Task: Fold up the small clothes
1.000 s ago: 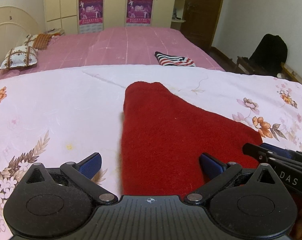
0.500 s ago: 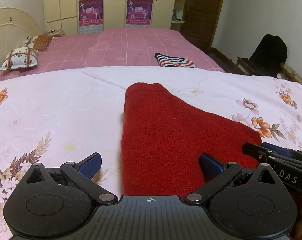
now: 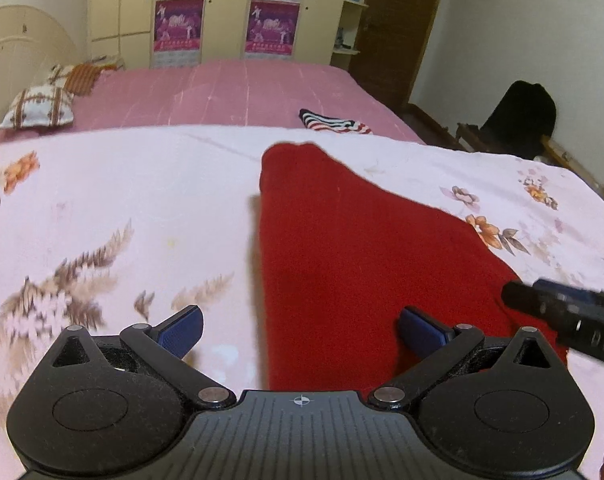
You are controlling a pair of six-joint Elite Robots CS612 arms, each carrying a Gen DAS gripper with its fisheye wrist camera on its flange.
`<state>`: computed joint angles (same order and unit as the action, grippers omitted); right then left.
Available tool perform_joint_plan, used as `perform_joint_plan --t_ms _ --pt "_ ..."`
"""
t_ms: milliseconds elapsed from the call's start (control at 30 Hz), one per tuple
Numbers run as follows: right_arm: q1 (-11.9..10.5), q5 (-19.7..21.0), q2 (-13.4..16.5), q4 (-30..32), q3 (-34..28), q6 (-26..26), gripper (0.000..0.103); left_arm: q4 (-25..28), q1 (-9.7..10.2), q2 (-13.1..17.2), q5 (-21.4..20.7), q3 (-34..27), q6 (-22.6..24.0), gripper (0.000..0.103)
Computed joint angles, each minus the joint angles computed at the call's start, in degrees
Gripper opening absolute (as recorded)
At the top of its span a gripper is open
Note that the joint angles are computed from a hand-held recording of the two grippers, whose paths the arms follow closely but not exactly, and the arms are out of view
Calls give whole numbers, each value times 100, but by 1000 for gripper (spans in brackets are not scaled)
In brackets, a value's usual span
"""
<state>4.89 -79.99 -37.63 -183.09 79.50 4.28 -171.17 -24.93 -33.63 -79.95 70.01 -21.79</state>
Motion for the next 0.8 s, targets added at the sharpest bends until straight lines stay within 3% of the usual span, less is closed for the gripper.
perform_joint_plan --t_ms 133,300,433,667,800 --pt "55 -266 -11 146 121 -176 49 50 -33 -15 5 58 -45 103" --pt "11 -198 -85 106 233 43 49 139 -50 -92 28 123 -68 103" --pt "-18 -139 -235 -73 477 60 61 90 -51 -217 -143 307 -47 103" --pt "2 -121 -476 -190 917 -225 57 58 -69 -431 -316 744 -28 103" --pt "6 -206 -542 138 1052 -181 57 299 -66 -437 -407 852 -146 103"
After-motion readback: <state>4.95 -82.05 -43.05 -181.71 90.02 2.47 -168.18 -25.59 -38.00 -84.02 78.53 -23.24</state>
